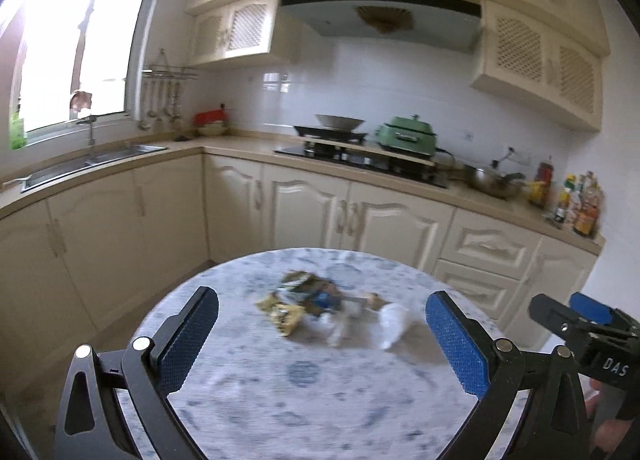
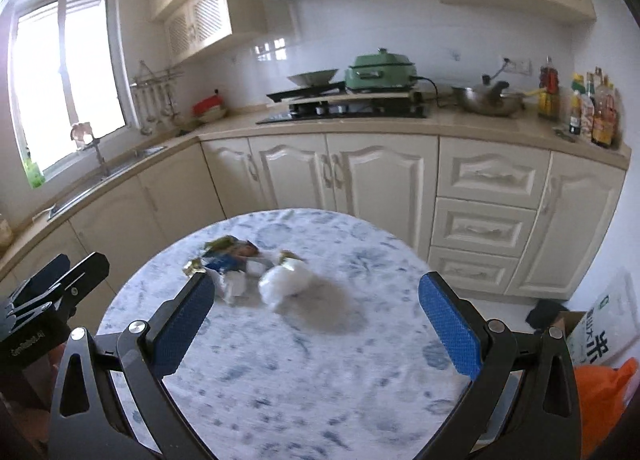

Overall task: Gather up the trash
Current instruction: 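Return both open tools to the trash on the table, then grasp the white plastic bag with the right tool while the left tool grasps the yellow snack bag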

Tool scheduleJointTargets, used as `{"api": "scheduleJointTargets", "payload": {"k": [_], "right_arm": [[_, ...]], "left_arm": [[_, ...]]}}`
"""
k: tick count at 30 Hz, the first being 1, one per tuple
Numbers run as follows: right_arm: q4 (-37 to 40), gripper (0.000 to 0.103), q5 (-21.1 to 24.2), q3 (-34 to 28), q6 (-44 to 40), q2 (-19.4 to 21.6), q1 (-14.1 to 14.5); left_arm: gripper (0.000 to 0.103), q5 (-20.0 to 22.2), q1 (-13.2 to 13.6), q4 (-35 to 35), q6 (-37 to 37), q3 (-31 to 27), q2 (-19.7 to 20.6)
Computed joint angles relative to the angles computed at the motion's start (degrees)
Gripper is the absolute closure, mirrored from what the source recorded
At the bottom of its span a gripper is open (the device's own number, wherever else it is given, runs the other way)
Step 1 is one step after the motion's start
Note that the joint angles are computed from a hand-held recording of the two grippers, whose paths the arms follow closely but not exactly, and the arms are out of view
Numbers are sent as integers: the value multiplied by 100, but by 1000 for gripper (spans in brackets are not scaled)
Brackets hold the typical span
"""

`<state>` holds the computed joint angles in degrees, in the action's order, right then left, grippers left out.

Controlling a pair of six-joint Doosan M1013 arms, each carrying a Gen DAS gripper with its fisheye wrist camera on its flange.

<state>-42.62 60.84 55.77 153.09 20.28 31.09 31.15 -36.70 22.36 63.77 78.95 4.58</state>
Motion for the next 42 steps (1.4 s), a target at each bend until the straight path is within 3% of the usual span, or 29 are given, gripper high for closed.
{"api": "scheduleJointTargets", "payload": {"k": [3,5,15,21,24,31,33,39,40,41,42], "right_arm": [[-6,0,17,-197,-195,147,37],[108,0,36,-350,-371,257,30],[1153,0,466,-1223,-1359,987,-222],[1683,0,853,-1658,-1609,1404,-445],[2000,0,1006,-1864,-1727,1601,-587],[2437,1,1137,-2091,-1840,1869,-808],[2520,5,1133,-2130,-1894,1919,-846],[2713,30,1090,-2196,-2104,2014,-897],[2659,38,1073,-2179,-2145,2007,-884],[2658,47,1010,-2123,-2165,1974,-880],[2732,50,903,-2047,-2174,1932,-890]], "left_arm": [[1,88,-29,493,-376,86,-33],[1,205,-29,565,-424,-116,160],[1,986,303,-480,495,-748,720],[1,1924,472,-1140,1389,-1935,1570],[1,2594,548,-1336,1768,-2921,2223],[1,3398,600,-1405,2150,-4182,3083],[1,3797,615,-1370,2240,-4727,3412],[4,4187,641,-1339,2599,-5768,3999],[15,4214,667,-1493,2681,-5883,4065],[38,4287,706,-1759,2753,-5912,4076],[39,4521,758,-2031,2751,-6181,4223]]}}
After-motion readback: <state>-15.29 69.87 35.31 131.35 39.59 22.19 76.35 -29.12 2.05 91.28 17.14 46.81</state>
